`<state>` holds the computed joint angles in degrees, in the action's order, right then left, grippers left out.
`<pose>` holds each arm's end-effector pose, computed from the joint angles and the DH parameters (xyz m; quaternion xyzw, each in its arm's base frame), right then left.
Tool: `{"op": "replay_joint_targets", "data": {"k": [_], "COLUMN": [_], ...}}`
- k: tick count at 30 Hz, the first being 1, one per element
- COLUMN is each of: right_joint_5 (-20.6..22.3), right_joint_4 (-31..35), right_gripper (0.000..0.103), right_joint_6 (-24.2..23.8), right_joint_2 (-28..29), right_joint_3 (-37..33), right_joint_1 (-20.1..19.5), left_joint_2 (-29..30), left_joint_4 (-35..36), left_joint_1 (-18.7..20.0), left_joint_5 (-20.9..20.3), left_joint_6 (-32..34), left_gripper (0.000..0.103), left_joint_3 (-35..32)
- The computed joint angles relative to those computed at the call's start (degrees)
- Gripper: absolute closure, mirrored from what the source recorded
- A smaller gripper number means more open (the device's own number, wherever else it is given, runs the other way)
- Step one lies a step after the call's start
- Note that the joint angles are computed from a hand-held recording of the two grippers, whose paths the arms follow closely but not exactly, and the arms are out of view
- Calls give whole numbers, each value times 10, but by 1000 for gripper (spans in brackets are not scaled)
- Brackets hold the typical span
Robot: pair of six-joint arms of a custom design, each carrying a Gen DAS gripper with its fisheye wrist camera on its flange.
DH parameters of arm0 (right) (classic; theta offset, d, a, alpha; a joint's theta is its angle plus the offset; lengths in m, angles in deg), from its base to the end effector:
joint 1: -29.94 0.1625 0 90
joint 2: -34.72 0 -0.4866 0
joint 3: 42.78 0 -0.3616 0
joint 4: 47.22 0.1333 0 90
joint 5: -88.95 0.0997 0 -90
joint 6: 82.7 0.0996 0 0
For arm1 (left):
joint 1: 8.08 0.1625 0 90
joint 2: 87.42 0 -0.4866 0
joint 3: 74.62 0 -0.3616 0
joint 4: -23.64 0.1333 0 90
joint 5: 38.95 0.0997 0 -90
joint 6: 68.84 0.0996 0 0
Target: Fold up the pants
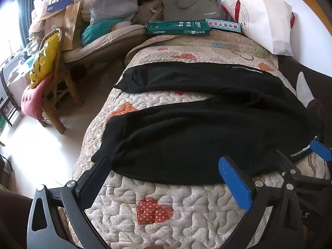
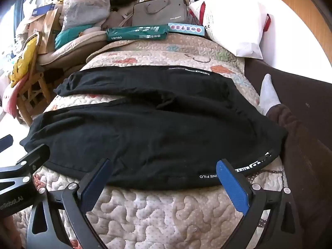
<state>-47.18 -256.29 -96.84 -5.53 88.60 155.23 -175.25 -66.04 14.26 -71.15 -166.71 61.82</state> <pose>0.3302 -0.3601 0.1011 0.2874 -0.8506 0.2881 0.3330 -0.1791 -0.3088 0.2674 -0.0144 0.8215 -0.3907 0.4151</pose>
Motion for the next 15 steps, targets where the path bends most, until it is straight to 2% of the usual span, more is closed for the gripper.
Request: {"op": "replay_joint_targets", "data": {"k": [4,7,10,13,15], "right_joint_5": [-5,-4,-1,4,3], "right_joint_4": [8,23,1,-12,-12], "right_gripper": [1,1,1,1,1], "right_joint_6": [5,8,-4,-13,-14], "right_joint_2": [1,-2,-2,-7,-7], "right_joint_3": [-9,-13,-1,10,11], "right_joint_1": [6,6,-2,-8,-7], "left_joint_2": [5,26,36,27,0], "left_joint_4": [17,2,-15,-26,-22], "left_joint_1": [-2,-3,6,3,2], "left_joint_5": [3,-2,-1,-2,-3], "left_joint_6": [-12,-14,-4,3,14], "left_gripper": [0,0,0,0,0], "left_joint_3": [-3,-6,-11,1,9]}}
